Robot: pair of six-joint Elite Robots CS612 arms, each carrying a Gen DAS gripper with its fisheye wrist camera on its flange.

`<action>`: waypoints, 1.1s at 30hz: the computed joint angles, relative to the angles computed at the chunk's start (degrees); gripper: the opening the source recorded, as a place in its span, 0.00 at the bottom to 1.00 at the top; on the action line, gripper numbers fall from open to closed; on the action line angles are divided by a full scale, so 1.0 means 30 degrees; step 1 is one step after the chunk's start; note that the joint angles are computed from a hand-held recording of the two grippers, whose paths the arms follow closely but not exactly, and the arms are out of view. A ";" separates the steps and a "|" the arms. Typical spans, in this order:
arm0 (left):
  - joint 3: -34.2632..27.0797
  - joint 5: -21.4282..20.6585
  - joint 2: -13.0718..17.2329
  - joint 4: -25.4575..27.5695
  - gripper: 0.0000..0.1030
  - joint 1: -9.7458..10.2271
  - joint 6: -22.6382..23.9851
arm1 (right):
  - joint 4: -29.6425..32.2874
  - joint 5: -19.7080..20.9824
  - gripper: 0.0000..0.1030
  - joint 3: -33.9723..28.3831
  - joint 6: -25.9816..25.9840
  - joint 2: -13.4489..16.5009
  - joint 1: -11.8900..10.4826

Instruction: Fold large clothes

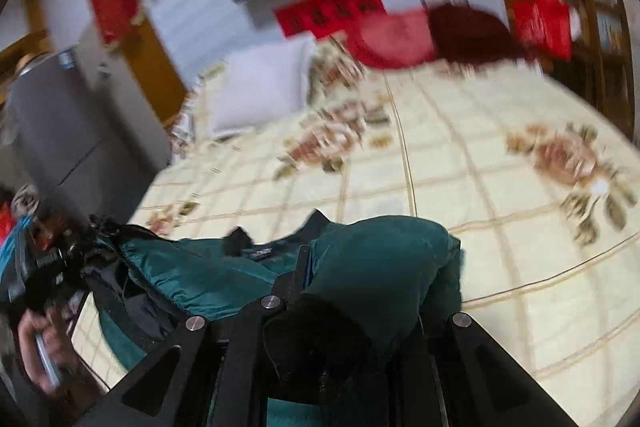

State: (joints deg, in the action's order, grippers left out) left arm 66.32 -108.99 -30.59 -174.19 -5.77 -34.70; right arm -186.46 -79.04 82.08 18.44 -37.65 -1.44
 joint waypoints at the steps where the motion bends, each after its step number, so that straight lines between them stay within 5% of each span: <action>1: -0.0601 0.0288 0.0397 0.0775 0.10 -0.0061 0.0306 | 0.0612 -0.0054 0.13 -0.0575 -0.0070 0.0333 0.0006; 6: -0.1726 0.1067 0.1456 0.1102 0.12 -0.0321 0.1711 | 0.3676 -0.0034 0.19 -0.3350 0.0388 0.2061 -0.0080; 9: -0.1738 0.1222 0.1661 0.0538 0.12 -0.0403 0.2537 | 0.3305 0.0037 0.21 -0.3688 0.0398 0.2628 -0.0055; 13: -0.1923 0.0600 0.1680 0.1166 0.13 -0.0269 0.2654 | 0.2901 0.0531 0.23 -0.3412 0.0531 0.2564 -0.0158; 17: -0.2243 -0.1004 0.1162 0.3848 0.17 0.0083 0.3423 | 0.2295 0.1794 0.25 -0.2520 0.0679 0.1827 -0.0464; 20: -0.2359 -0.3057 0.0869 0.4080 0.39 0.0457 0.3947 | 0.1171 0.3041 0.28 -0.1597 0.0727 0.1191 -0.0727; 22: -0.2359 -0.3895 0.0680 0.4169 0.70 0.0547 0.4594 | 0.1151 0.3554 0.30 -0.1281 0.0551 0.0888 -0.0804; 23: -0.2196 -0.3649 0.0502 0.4147 0.73 0.0492 0.5084 | 0.1259 0.3650 0.30 -0.1181 0.0364 0.0777 -0.0813; 28: -0.1344 -0.2391 0.0002 0.2588 0.75 0.0358 0.5553 | 0.0977 0.4779 0.33 -0.0836 0.0485 0.0600 -0.1033; 33: -0.1027 -0.1707 -0.0173 0.1393 0.75 0.0015 0.6211 | -0.1417 0.8111 0.47 -0.0978 0.4573 0.1152 -0.1755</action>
